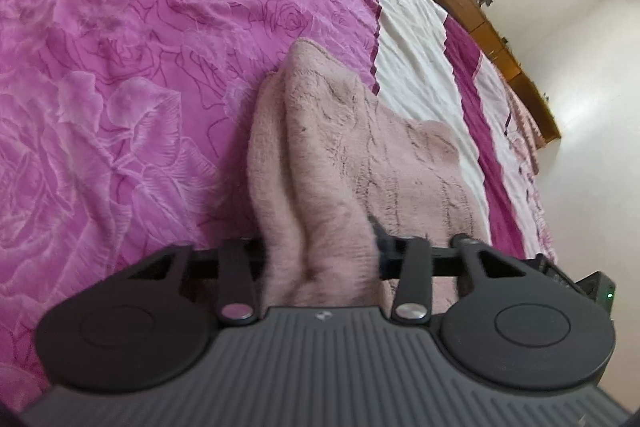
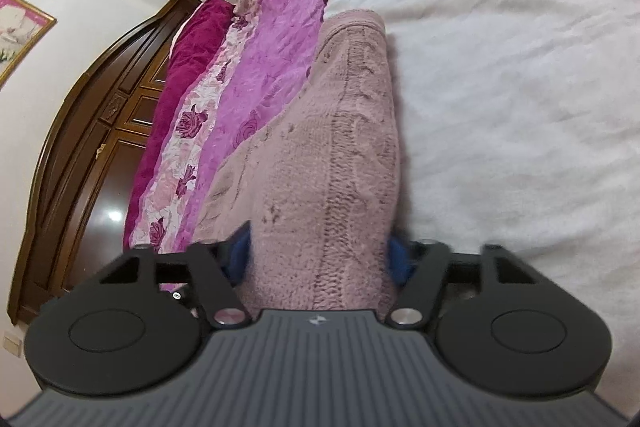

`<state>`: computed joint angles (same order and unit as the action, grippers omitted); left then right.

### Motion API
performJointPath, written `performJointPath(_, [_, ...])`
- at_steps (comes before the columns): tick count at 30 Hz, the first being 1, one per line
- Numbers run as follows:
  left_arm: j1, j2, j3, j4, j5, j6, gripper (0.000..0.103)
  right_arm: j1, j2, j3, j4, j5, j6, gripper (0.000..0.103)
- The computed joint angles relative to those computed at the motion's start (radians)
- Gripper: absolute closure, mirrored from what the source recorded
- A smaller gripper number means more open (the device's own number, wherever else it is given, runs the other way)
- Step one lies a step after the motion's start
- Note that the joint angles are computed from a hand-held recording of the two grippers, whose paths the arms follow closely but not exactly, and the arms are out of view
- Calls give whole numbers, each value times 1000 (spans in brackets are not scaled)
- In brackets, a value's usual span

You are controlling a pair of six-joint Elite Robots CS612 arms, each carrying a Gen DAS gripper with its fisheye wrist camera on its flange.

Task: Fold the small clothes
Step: 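Close the left gripper on the bundle end while the right gripper grasps it, then lift the bundle end with both grippers, fold it over, and open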

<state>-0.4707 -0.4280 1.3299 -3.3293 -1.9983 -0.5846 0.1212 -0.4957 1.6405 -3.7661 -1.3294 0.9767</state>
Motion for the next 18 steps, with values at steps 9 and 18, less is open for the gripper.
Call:
performJointPath(9, [-2, -9, 6, -89, -72, -103, 72, -4, -67, 45, -73, -11, 17, 51])
performJointPath(18, [-46, -49, 74, -117, -136, -65, 72, -16, -188, 241, -134, -71, -48, 51])
